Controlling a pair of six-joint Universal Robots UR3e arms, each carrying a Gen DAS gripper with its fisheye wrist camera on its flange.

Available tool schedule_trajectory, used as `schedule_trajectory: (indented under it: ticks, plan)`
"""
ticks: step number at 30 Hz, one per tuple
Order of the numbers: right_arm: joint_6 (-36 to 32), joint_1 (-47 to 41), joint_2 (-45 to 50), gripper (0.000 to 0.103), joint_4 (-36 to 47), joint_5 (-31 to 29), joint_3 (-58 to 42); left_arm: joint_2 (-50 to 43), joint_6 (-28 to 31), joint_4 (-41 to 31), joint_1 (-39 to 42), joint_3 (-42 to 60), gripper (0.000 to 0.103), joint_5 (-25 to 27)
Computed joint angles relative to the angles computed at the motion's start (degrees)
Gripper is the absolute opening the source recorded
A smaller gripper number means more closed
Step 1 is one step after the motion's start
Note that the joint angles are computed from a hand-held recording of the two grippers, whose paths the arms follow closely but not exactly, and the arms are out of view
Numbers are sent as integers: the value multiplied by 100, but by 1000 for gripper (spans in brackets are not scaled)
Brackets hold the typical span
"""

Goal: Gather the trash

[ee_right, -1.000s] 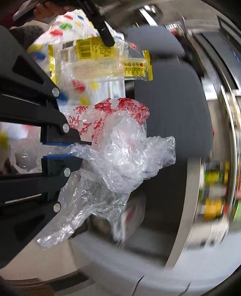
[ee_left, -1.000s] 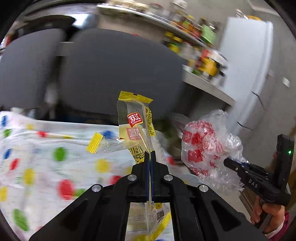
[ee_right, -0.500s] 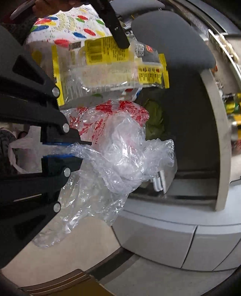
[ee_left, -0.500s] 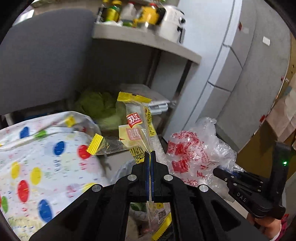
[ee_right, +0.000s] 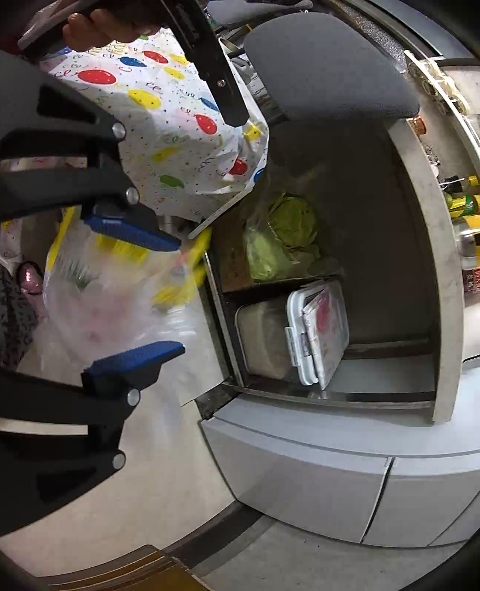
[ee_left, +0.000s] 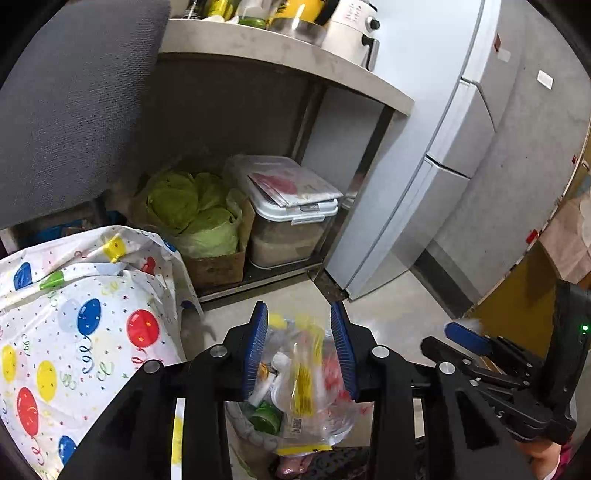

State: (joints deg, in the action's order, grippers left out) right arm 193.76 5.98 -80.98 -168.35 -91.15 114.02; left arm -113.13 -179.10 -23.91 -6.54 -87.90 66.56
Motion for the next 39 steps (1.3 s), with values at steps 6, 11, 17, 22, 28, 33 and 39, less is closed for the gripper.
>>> schedule_trajectory:
  ticks: [6, 11, 17, 22, 28, 33, 39]
  plan:
    - [40, 129, -226, 50, 128, -63, -11, 360, -6, 97, 239, -378, 38, -64]
    - [174, 432, -634, 50, 389, -324, 87, 978, 211, 7, 351, -976, 38, 138]
    - [629, 992, -1303, 55, 851, -717, 319, 2267, 528, -199, 444, -2043, 38, 543]
    - [1083, 1803, -1838, 73, 1119, -1449, 411, 3566, 678, -704, 662, -2739, 41, 638]
    - [1394, 2759, -2122, 94, 1520, -2208, 102, 5403, 865, -2119, 1280, -3172, 67, 552]
    - [1523, 3335, -2068, 97, 1918, -2564, -218, 6420, 1188, -3142, 1652, -3229, 79, 902]
    - [1873, 3768, -2059, 97, 2273, -2848, -459, 7809, 1888, -5045, 3206, -2926, 90, 228]
